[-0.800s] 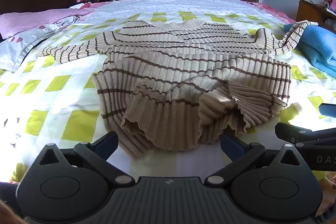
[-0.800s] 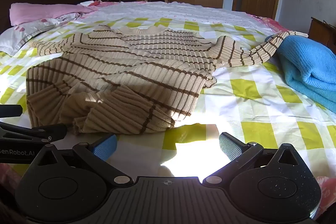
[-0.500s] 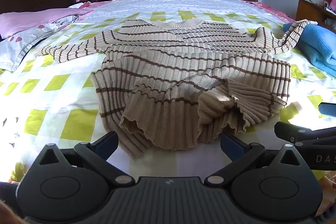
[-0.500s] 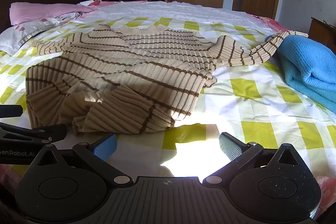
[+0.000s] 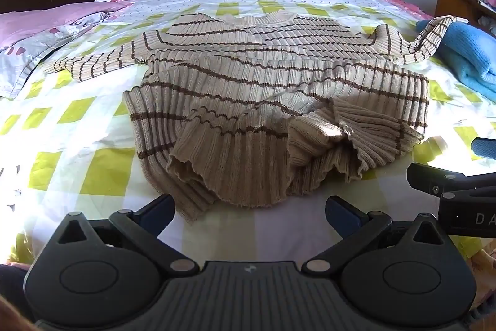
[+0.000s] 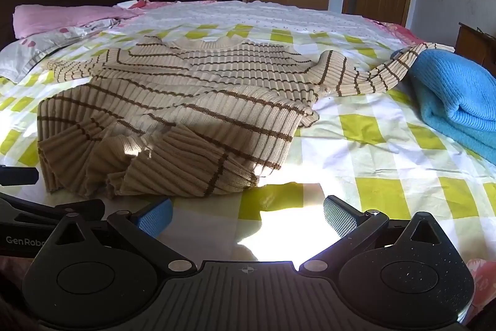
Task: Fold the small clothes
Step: 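Move both tools toward the hem of the beige striped sweater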
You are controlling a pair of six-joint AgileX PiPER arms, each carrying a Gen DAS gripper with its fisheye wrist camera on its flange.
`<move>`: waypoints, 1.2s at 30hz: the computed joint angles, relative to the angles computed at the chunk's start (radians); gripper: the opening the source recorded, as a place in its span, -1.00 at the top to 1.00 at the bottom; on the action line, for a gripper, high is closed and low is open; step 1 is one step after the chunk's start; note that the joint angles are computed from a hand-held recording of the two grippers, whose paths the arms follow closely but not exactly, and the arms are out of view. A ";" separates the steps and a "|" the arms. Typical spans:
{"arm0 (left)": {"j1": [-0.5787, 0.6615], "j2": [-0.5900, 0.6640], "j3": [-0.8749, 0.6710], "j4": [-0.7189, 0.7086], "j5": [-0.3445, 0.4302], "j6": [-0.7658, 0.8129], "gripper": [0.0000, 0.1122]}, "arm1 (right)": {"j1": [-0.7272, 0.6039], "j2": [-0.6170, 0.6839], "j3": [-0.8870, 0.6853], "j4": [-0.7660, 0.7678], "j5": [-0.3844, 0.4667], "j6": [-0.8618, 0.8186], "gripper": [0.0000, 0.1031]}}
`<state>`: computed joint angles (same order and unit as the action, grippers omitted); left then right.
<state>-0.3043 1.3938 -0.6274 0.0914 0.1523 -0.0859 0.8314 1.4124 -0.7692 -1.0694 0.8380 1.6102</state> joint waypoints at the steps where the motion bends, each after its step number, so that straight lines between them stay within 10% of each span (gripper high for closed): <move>1: 0.000 0.003 -0.001 -0.005 0.004 0.005 -0.84 | -0.005 -0.001 0.004 0.000 -0.008 0.004 -1.00; 36: 0.048 0.047 -0.018 -0.226 0.079 0.220 -0.84 | -0.020 -0.017 0.016 0.007 -0.054 -0.015 -0.98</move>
<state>-0.2561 1.4403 -0.6456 -0.1347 0.2313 0.1339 0.8114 1.3952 -0.7529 -1.0628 0.7835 1.5951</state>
